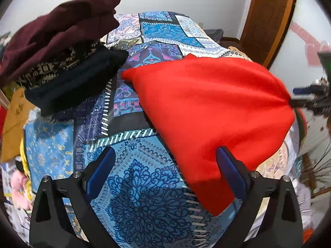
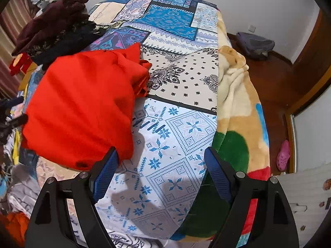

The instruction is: Fold large clothes

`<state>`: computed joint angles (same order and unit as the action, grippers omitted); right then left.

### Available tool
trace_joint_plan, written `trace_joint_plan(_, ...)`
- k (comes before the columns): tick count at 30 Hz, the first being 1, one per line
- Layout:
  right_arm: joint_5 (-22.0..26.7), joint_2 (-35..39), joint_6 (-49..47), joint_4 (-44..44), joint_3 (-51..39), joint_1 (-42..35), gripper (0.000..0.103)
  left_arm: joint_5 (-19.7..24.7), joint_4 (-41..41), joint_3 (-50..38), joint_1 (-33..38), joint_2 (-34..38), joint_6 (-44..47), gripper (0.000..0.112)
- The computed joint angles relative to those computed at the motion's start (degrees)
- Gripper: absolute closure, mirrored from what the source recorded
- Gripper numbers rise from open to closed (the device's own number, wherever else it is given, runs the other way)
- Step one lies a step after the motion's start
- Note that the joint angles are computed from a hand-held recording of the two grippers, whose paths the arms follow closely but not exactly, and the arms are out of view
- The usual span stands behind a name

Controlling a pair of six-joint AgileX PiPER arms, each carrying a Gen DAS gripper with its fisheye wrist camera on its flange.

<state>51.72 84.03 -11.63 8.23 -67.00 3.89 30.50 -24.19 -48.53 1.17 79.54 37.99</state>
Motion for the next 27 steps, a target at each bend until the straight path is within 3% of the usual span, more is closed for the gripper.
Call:
trace_joint_plan(4, 1.85, -1.72, -2.16, 2.88, -2.26, 0.00, 0.021, 0.06, 2.53, -0.09, -0.21, -1.19, -2.31, 0.014)
trace_joint_plan(9, 2.94, -0.10, -6.52, 13.36, -5.81, 0.28, 0.021, 2.34, 0.04, -2.83, 2.19, 0.23, -3.85, 0.014)
trace_joint_plan(13, 4.88, 7.97, -6.28, 20.32, -10.38, 0.31, 0.021, 7.92, -7.23, -6.76, 5.79, 4.32, -2.54, 0.014)
trace_joint_plan(20, 10.74, 21.38, -6.21, 29.26, -17.10, -2.18, 0.021, 24.11, -20.67, -15.27, 12.22, 17.22, 0.28, 0.014)
trace_joint_plan(27, 17.66, 29.45, -8.09, 35.23, -25.64, -2.93, 0.021, 28.33, -23.44, -21.67, 9.72, 25.74, -1.81, 0.014)
